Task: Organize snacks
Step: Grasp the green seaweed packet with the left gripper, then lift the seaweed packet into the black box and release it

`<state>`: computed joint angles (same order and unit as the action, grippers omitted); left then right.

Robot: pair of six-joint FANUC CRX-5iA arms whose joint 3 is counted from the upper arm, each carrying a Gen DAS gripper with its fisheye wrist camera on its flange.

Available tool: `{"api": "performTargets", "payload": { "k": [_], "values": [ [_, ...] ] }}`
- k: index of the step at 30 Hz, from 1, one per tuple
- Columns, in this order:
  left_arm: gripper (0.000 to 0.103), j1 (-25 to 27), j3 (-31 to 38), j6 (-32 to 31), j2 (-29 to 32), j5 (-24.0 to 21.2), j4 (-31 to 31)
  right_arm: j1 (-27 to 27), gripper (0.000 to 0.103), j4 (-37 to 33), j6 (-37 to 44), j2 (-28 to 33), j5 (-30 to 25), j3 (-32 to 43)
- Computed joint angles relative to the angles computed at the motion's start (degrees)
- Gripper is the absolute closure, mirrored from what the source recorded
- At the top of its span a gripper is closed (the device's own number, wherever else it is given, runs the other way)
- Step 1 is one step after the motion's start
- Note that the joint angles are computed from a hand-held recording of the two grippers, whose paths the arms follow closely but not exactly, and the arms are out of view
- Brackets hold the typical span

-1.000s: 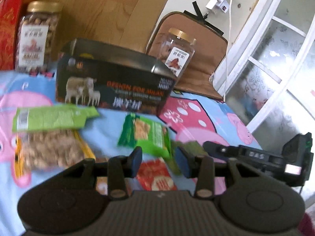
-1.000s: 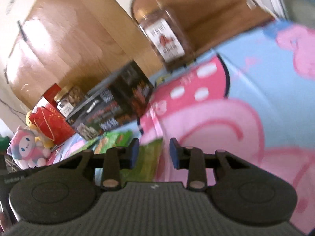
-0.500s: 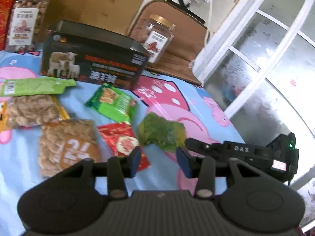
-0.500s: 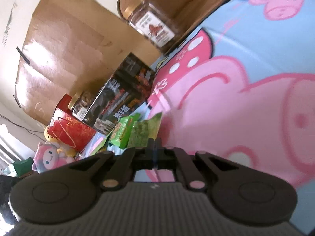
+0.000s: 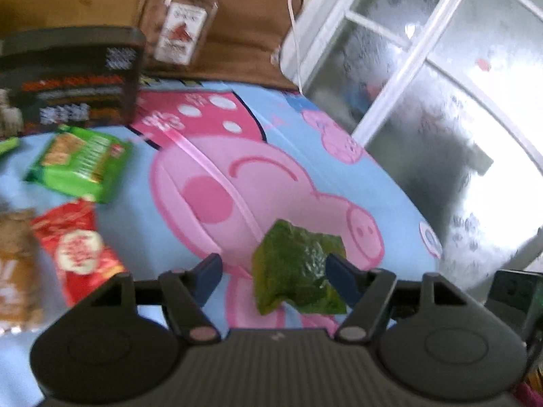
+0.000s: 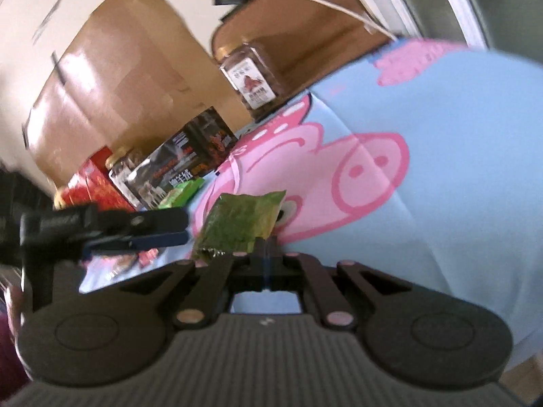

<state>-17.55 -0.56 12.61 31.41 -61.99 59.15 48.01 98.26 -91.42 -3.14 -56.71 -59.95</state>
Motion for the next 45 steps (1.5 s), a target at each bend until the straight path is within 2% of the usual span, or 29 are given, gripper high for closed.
{"api": "performTargets", "payload": {
  "k": [2,3,4,7,9,11,13,16,22,26,30,33,37,39,41,44,45],
  "values": [
    [0.034,-0.7,-0.7,-1.6,-0.2,1.1,1.1,-0.6,0.101,1.2,0.1,0.2,-0.2,-0.4],
    [0.039,-0.9,-0.7,-1.9,-0.2,1.0,1.1,-1.5,0.101,2.8,-1.1,0.1,0.1,-0.8],
    [0.055,-0.9,0.1,-1.3,0.4,-0.3,0.5,-2.2,0.101,4.2,-2.2,-0.1,0.3,-1.2],
    [0.066,-1.3,-1.3,-2.4,-0.6,1.2,0.4,-3.5,0.101,6.4,-4.1,0.0,0.5,-1.8],
    [0.07,-0.7,-0.8,-1.4,-0.3,-1.2,0.3,-1.5,0.101,4.1,-2.5,0.2,-0.6,-1.5],
    [0.075,0.0,-2.2,-3.4,-1.2,-1.9,1.9,-0.4,0.1,1.7,0.5,0.5,-1.1,-0.6],
    [0.076,0.8,-4.6,-6.7,-2.9,-1.0,4.1,-1.5,0.1,3.3,1.3,0.4,0.0,-0.2],
    [0.076,2.4,-6.6,-8.8,-4.4,-0.2,6.7,-5.9,0.1,10.6,0.5,0.6,2.9,0.7],
    [0.076,6.5,-4.9,-5.0,-3.4,-1.1,10.4,-17.9,0.1,27.9,1.1,1.0,12.7,5.5],
    [0.076,7.1,-1.9,-3.9,-2.3,1.1,12.9,-25.0,0.1,36.6,2.4,2.6,19.2,11.1],
    [0.076,6.6,3.9,-3.0,0.5,3.2,15.4,-30.2,0.1,42.9,3.5,5.0,23.2,17.1],
    [0.075,5.7,11.6,1.3,4.8,4.4,14.9,-33.4,0.1,45.4,4.2,7.3,25.5,21.7],
    [0.074,4.5,22.7,8.1,11.4,7.2,12.1,-39.2,0.1,52.2,-1.3,10.9,31.1,28.4],
    [0.074,4.1,27.6,11.6,14.4,8.0,10.3,-40.6,0.1,52.7,-1.2,12.9,32.9,31.2],
    [0.073,3.7,31.3,13.5,16.7,9.6,9.0,-40.6,0.1,50.3,2.3,15.1,33.1,33.4],
    [0.071,3.0,33.5,14.9,18.2,13.8,7.5,-40.1,0.1,46.1,7.6,18.0,33.3,36.1],
    [0.072,2.7,33.9,15.8,18.5,15.6,6.5,-40.2,0.096,45.9,8.1,18.7,33.9,36.8]
  ]
}}
